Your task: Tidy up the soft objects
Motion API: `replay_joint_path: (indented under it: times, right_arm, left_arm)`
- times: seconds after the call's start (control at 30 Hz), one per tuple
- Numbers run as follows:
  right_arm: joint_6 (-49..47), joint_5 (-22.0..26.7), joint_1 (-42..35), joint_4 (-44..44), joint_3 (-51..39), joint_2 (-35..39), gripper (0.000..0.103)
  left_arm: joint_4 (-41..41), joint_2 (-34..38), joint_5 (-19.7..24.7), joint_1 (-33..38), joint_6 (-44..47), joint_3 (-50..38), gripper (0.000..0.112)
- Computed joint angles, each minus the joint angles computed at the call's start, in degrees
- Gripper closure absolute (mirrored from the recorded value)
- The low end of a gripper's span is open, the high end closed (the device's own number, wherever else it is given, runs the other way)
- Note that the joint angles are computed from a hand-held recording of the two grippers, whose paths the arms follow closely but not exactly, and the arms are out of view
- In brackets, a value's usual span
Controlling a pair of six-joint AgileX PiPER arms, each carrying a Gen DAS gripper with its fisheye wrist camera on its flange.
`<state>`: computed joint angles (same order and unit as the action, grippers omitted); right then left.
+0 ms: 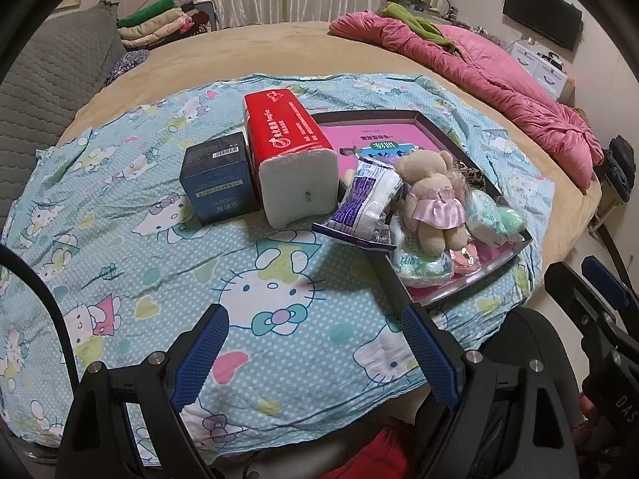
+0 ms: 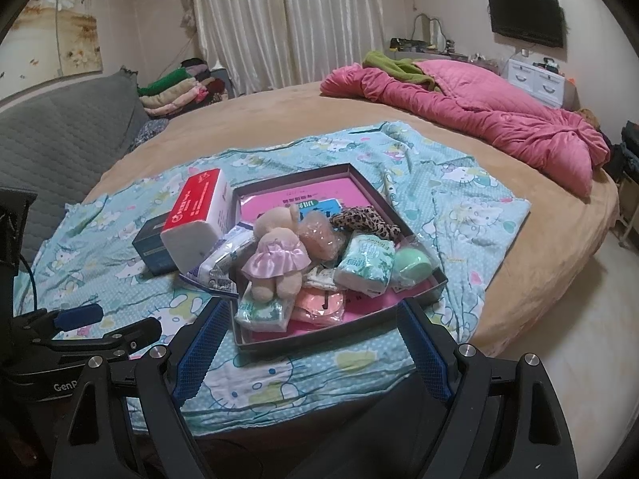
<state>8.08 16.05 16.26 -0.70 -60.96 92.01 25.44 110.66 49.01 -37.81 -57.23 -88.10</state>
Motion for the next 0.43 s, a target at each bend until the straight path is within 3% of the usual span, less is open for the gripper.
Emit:
replay_joint_path:
  times: [0.43]
  right_arm:
    - [-0.7, 0.3, -0.1, 0.5, -0.4, -0.2, 0.017]
  left_arm:
    - [2.3, -0.2, -1.3, -0.2, -2.1, 1.4, 0.024]
